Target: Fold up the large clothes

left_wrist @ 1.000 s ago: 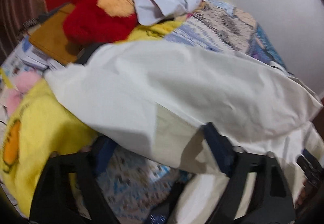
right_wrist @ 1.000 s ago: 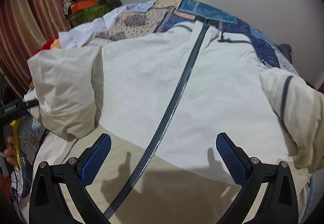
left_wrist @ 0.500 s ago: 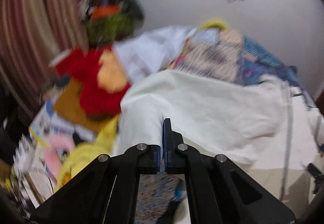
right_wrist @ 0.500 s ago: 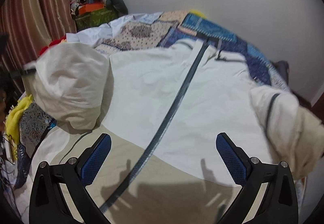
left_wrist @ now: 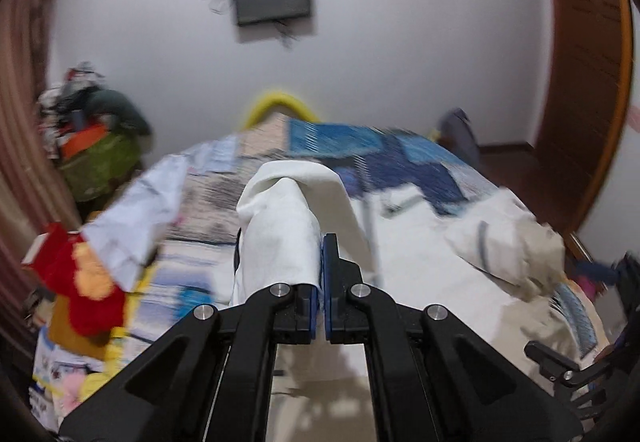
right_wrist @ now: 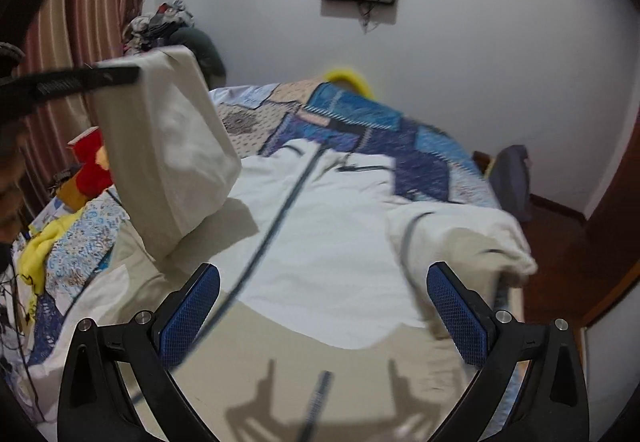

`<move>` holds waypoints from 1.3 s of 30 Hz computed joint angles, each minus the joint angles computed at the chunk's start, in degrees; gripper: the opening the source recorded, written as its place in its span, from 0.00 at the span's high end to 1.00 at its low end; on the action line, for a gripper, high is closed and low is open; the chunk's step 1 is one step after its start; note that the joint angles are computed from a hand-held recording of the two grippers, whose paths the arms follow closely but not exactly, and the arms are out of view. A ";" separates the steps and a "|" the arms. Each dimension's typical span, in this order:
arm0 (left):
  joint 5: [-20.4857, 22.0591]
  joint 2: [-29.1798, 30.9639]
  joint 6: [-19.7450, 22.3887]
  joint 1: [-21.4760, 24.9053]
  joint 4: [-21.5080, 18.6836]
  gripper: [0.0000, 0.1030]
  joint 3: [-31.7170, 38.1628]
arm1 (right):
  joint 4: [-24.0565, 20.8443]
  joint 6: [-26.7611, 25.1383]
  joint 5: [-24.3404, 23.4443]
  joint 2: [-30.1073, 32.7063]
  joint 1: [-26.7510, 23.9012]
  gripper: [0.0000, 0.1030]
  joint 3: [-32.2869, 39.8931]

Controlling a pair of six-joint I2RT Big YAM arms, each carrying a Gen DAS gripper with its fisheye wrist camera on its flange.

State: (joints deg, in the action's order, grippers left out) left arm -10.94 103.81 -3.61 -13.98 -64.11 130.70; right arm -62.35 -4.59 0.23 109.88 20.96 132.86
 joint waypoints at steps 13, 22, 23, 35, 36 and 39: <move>8.67 1.59 4.35 -9.47 -1.51 0.95 -10.94 | 2.13 -1.50 1.22 -6.21 -4.86 0.00 -7.63; 11.06 -9.29 3.81 -6.97 3.76 0.26 -22.33 | -0.82 2.14 -1.82 -3.86 -4.60 0.00 -2.41; 10.72 -10.73 3.79 -5.89 4.36 0.23 -23.67 | -1.40 2.40 -2.43 -3.20 -4.31 0.00 -1.22; -0.36 -15.86 4.36 8.56 5.82 0.18 -35.14 | -12.25 5.01 -4.02 9.56 0.63 0.00 12.53; -0.31 -15.10 4.22 9.48 5.36 0.18 -35.03 | -13.87 4.87 -3.72 11.33 1.10 0.00 14.61; -0.18 -12.57 3.49 11.37 4.96 0.18 -34.93 | -18.36 3.75 -2.51 16.60 2.61 0.00 20.78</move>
State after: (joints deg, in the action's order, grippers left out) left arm -11.12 91.24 -0.12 -2.62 -59.15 95.78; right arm -80.71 -0.85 -2.28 126.48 23.57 153.64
